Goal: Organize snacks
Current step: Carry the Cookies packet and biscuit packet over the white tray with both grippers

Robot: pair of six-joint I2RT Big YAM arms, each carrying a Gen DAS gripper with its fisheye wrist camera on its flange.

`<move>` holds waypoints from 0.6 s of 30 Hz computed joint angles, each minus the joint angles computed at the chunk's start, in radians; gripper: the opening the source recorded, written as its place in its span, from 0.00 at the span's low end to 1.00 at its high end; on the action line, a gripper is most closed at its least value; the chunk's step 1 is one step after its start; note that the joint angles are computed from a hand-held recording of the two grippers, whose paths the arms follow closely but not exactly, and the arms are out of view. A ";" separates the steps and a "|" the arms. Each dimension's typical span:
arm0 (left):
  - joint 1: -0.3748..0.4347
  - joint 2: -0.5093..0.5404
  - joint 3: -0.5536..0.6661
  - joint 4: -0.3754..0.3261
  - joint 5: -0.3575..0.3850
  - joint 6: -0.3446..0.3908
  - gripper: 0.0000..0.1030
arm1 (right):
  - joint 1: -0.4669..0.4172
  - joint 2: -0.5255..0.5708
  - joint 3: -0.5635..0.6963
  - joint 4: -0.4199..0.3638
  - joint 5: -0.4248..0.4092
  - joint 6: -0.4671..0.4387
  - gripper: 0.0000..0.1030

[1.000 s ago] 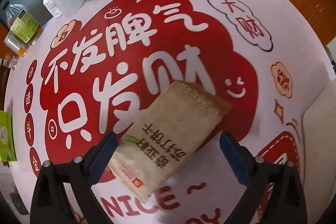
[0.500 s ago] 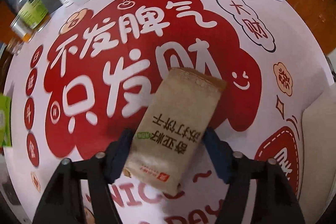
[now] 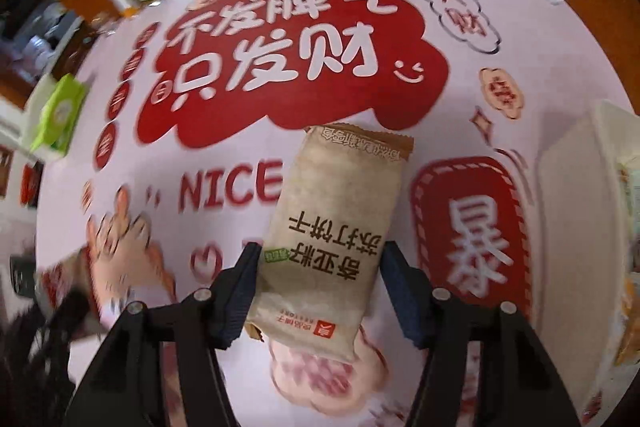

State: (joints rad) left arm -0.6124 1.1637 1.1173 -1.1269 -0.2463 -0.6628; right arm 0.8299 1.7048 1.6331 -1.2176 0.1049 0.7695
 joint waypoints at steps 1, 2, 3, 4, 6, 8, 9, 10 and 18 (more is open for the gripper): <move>-0.030 0.008 0.021 -0.007 -0.004 -0.009 0.44 | 0.004 -0.041 -0.035 0.011 0.004 -0.013 0.59; -0.051 0.014 0.038 -0.012 -0.007 -0.015 0.44 | 0.006 -0.074 -0.061 0.017 0.008 -0.022 0.59; -0.089 0.026 0.068 -0.017 -0.014 -0.022 0.44 | 0.009 -0.124 -0.100 0.028 0.012 -0.034 0.59; -0.113 0.037 0.088 -0.021 -0.020 -0.027 0.44 | 0.010 -0.160 -0.128 0.034 0.018 -0.040 0.59; -0.181 0.072 0.153 -0.028 -0.029 -0.031 0.44 | 0.006 -0.231 -0.170 0.037 0.038 -0.059 0.59; -0.234 0.107 0.207 -0.033 -0.037 -0.036 0.44 | 0.001 -0.326 -0.229 0.035 0.069 -0.072 0.59; -0.270 0.136 0.252 -0.034 -0.039 -0.034 0.44 | -0.006 -0.367 -0.253 0.030 0.086 -0.078 0.59; -0.295 0.161 0.284 -0.032 -0.041 -0.035 0.44 | -0.008 -0.396 -0.267 0.023 0.098 -0.078 0.59; -0.437 0.375 0.578 -0.037 -0.022 -0.043 0.44 | -0.154 -0.695 -0.403 -0.045 0.196 -0.155 0.59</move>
State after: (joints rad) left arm -1.0497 1.5390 1.6955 -1.1635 -0.2685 -0.7056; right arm 0.6754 1.0096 1.2303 -1.2623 0.3012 0.6144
